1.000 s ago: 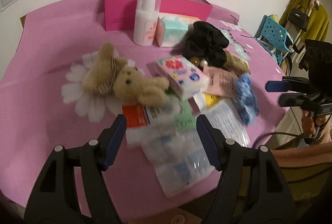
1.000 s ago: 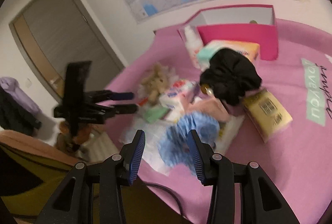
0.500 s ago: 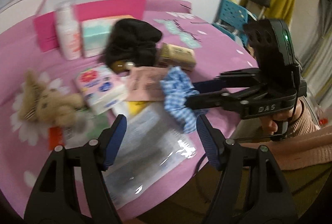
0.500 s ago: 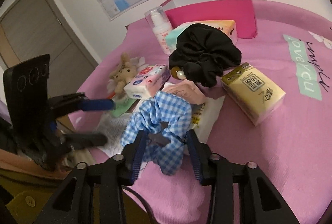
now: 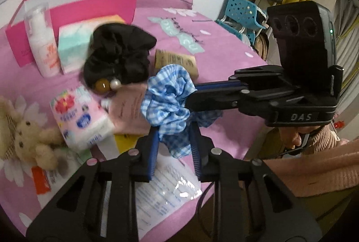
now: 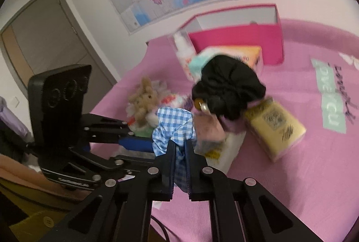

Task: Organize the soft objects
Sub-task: 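Lift the scrunchie with the right gripper toward the pink box, then lower the scrunchie into the box and open the right gripper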

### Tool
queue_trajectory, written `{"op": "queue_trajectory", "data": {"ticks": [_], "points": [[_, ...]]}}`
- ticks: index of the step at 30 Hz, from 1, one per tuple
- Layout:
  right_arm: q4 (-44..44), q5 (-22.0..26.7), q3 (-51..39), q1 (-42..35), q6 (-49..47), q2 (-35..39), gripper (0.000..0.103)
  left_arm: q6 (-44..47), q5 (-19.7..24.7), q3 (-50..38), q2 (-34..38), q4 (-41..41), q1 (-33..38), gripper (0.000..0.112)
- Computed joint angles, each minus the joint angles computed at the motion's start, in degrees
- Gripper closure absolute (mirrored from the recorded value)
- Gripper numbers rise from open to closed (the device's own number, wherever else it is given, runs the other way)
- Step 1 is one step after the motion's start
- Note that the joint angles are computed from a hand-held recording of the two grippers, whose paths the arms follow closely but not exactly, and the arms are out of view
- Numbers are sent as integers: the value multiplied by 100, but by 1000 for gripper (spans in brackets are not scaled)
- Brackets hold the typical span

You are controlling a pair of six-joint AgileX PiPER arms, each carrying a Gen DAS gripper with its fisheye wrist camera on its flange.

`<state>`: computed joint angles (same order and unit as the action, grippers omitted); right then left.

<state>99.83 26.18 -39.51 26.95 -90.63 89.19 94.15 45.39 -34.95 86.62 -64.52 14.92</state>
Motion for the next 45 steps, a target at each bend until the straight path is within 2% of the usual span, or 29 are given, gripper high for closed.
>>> {"op": "queue_trajectory", "data": {"ticks": [9, 11, 21, 27, 30, 32, 34, 35, 36, 37, 38, 42, 45], "points": [[-1060, -104, -1098, -251, 863, -79, 96, -806, 112, -1068, 41, 131, -147, 83], [-1372, -159, -1450, -289, 1136, 46, 96, -1118, -64, -1451, 169, 242, -286, 83], [-2880, -218, -3301, -657, 2692, 1037, 96, -2866, -281, -3621, 1300, 1178, -827, 83], [-3999, -125, -4496, -910, 4029, 1828, 96, -3986, -317, -4703, 1982, 1956, -1075, 83], [-4351, 82, -5022, -1019, 4519, 2227, 96, -4599, -260, -5303, 2401, 2395, -1240, 83], [-4505, 222, -5170, -1078, 4739, 2380, 95, -5068, -420, -5497, 2566, 2814, -1372, 83], [-4459, 287, -5081, -1158, 4783, 2396, 93, -5103, -349, -5544, 2658, 2840, -1360, 83], [-4485, 261, -5009, -1173, 4812, 2371, 88, -4993, -355, -5472, 2642, 2759, -1331, 83], [-4448, 200, -4834, -1195, 4770, 2313, 82, -4890, -398, -5371, 2601, 2707, -1314, 83], [-4344, 175, -4634, -1243, 4646, 2267, 67, -4723, -518, -5196, 2519, 2669, -1307, 83], [-4170, 143, -4414, -1302, 4457, 2226, 61, -4634, -609, -5078, 2460, 2661, -1306, 83], [-4286, 212, -4199, -1511, 4665, 2426, 60, -4283, -627, -4825, 2351, 2504, -1287, 82], [-4892, 254, -4209, -1558, 5327, 2655, 59, -4138, -660, -4686, 2322, 2435, -1329, 82]]}}
